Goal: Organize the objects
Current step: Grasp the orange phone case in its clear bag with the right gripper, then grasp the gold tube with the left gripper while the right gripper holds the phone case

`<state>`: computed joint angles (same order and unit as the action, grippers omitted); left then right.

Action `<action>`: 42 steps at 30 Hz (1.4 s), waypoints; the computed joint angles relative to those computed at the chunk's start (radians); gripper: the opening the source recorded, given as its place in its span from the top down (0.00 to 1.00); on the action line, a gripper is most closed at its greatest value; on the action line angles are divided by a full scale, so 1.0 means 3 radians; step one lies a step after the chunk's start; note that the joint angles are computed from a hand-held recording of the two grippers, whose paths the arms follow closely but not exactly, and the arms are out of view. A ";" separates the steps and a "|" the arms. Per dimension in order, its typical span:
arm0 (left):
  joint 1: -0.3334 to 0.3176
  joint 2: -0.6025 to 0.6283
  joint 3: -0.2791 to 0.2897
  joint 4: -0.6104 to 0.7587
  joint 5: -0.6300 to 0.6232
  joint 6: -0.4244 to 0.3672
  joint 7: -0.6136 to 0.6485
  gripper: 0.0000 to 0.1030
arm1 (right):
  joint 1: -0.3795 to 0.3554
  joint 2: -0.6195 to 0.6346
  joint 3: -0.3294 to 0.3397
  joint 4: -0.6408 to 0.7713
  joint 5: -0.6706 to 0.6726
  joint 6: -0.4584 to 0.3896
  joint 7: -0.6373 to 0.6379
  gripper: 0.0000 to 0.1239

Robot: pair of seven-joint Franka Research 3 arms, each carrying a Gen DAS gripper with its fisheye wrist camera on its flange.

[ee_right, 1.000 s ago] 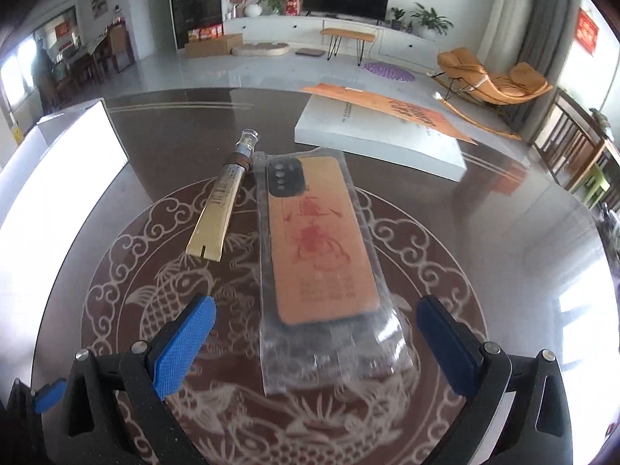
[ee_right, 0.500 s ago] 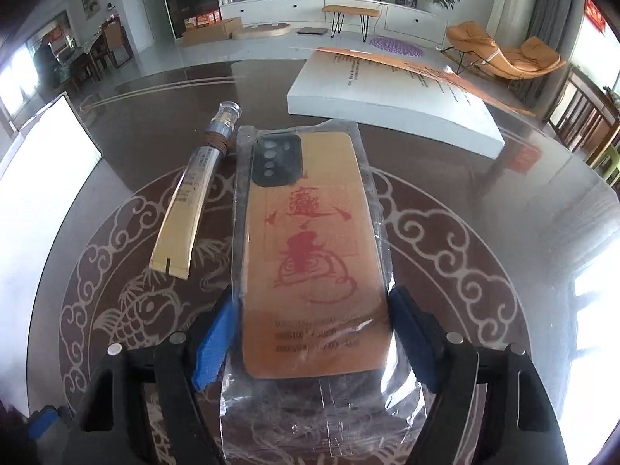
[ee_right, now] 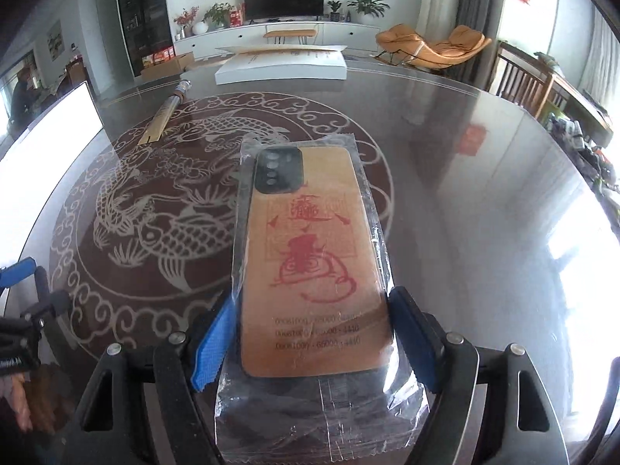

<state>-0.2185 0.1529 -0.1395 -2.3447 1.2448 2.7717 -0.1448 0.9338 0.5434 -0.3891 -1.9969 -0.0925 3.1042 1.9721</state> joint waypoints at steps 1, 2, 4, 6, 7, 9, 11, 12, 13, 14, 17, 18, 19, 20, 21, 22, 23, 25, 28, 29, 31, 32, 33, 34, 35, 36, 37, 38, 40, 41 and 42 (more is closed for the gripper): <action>0.0003 0.0000 0.0003 -0.0001 0.0003 0.0003 0.0000 0.00 | 0.0034 -0.0019 -0.0040 -0.0042 -0.0002 0.0007 0.0022 0.34; 0.0004 0.0002 0.0004 0.0000 0.0005 0.0005 0.0000 0.00 | 0.0037 -0.0015 -0.0050 -0.0040 0.0002 -0.0001 0.0029 0.32; 0.0003 0.0003 0.0004 0.0001 0.0005 0.0005 0.0001 0.00 | 0.0065 -0.0022 -0.0063 -0.0008 0.0000 -0.0055 0.0065 0.29; 0.0004 0.0005 0.0004 0.0003 0.0004 0.0009 0.0002 0.00 | 0.0051 -0.0056 -0.0045 -0.0022 0.0019 -0.0078 0.0058 0.27; 0.0006 0.0007 0.0005 0.0003 0.0003 0.0019 0.0006 0.00 | 0.0146 -0.0141 -0.0113 -0.0075 -0.0067 -0.0128 0.0166 0.25; 0.0030 0.0013 0.0012 0.0004 -0.0044 0.0062 0.0083 0.00 | 0.0154 -0.0166 -0.0129 -0.0105 -0.0153 -0.0125 0.0252 0.24; 0.0075 0.0040 -0.0011 0.0037 -0.0339 0.0094 0.0400 0.00 | 0.0113 -0.0177 -0.0091 -0.0103 -0.0218 -0.0134 0.0297 0.23; 0.0110 0.0066 -0.0030 0.0070 -0.0591 0.0097 0.0663 0.00 | 0.0097 -0.0174 -0.0077 -0.0091 -0.0248 -0.0144 0.0324 0.22; 0.0165 0.0114 -0.0054 0.0130 -0.0905 0.0125 0.0990 0.00 | 0.0087 -0.0171 -0.0068 -0.0090 -0.0278 -0.0141 0.0354 0.22; 0.0197 0.0154 -0.0039 0.0181 -0.1072 0.0198 0.1161 0.00 | 0.0074 -0.0174 -0.0060 -0.0091 -0.0305 -0.0146 0.0379 0.21; 0.0159 0.0218 0.0165 0.0439 -0.1023 0.0341 0.1084 0.01 | 0.0053 -0.0160 -0.0033 -0.0060 -0.0377 -0.0172 0.0459 0.20; 0.0152 0.0261 0.0212 0.0555 -0.0994 0.0341 0.1077 0.01 | 0.0022 -0.0164 -0.0003 -0.0054 -0.0396 -0.0184 0.0464 0.19; 0.0163 0.0331 0.0233 0.0690 -0.1024 0.0321 0.1145 0.01 | -0.0011 -0.0166 0.0030 -0.0047 -0.0415 -0.0194 0.0466 0.18; 0.0204 0.0458 0.0220 0.0889 -0.1155 0.0262 0.1347 0.01 | -0.0041 -0.0168 0.0060 -0.0039 -0.0435 -0.0204 0.0467 0.17; 0.0229 0.0572 0.0209 0.1054 -0.1278 0.0204 0.1536 0.01 | -0.0055 -0.0169 0.0074 -0.0035 -0.0456 -0.0207 0.0483 0.17; 0.0253 0.0699 0.0196 0.1230 -0.1405 0.0140 0.1746 0.01 | -0.0065 -0.0167 0.0083 -0.0031 -0.0477 -0.0209 0.0501 0.17; 0.0254 0.0850 0.0203 0.1441 -0.1497 0.0062 0.1933 0.01 | -0.0075 -0.0169 0.0091 -0.0030 -0.0497 -0.0210 0.0516 0.17; 0.0240 0.1130 0.0239 0.1842 -0.1659 -0.0081 0.2221 0.01 | -0.0092 -0.0171 0.0106 -0.0026 -0.0533 -0.0214 0.0544 0.17; 0.0190 0.1503 0.0293 0.2415 -0.1898 -0.0409 0.2579 0.01 | -0.0115 -0.0175 0.0125 -0.0025 -0.0578 -0.0217 0.0580 0.17; 0.0165 0.1643 0.0323 0.2628 -0.1960 -0.0516 0.2660 0.01 | -0.0121 -0.0176 0.0131 -0.0024 -0.0591 -0.0217 0.0590 0.17; 0.0118 0.1811 0.0388 0.2878 -0.2036 -0.0621 0.2735 0.01 | -0.0134 -0.0178 0.0141 -0.0023 -0.0614 -0.0219 0.0608 0.17; 0.0106 0.1914 0.0406 0.3023 -0.2083 -0.0687 0.2783 0.01 | -0.0139 -0.0179 0.0146 -0.0022 -0.0625 -0.0220 0.0616 0.17; 0.0097 0.1982 0.0417 0.3115 -0.2125 -0.0728 0.2823 0.01 | -0.0143 -0.0179 0.0149 -0.0021 -0.0635 -0.0220 0.0625 0.17; 0.0092 0.2038 0.0426 0.3186 -0.2163 -0.0758 0.2858 0.01 | -0.0147 -0.0179 0.0153 -0.0021 -0.0644 -0.0221 0.0632 0.17; 0.0091 0.2084 0.0428 0.3236 -0.2201 -0.0775 0.2893 0.01 | -0.0152 -0.0180 0.0157 -0.0020 -0.0652 -0.0222 0.0639 0.17; 0.0094 0.2110 0.0437 0.3244 -0.2226 -0.0723 0.2896 0.00 | -0.0156 -0.0181 0.0161 -0.0020 -0.0660 -0.0222 0.0645 0.17; 0.0104 0.2112 0.0445 0.3218 -0.2251 -0.0638 0.2880 0.00 | -0.0160 -0.0181 0.0164 -0.0019 -0.0668 -0.0223 0.0651 0.17; 0.0140 0.2107 0.0426 0.3177 -0.2313 -0.0550 0.2875 0.00 | -0.0163 -0.0182 0.0167 -0.0019 -0.0674 -0.0223 0.0656 0.17; 0.0158 0.2094 0.0447 0.3114 -0.2395 -0.0428 0.2813 0.00 | -0.0170 -0.0183 0.0172 -0.0018 -0.0687 -0.0226 0.0666 0.17; 0.0129 0.2107 0.0487 0.3126 -0.2390 -0.0434 0.2783 0.00 | -0.0173 -0.0184 0.0175 -0.0018 -0.0693 -0.0226 0.0670 0.17; 0.0120 0.2107 0.0502 0.3121 -0.2386 -0.0416 0.2779 0.00 | -0.0176 -0.0184 0.0178 -0.0017 -0.0698 -0.0226 0.0675 0.17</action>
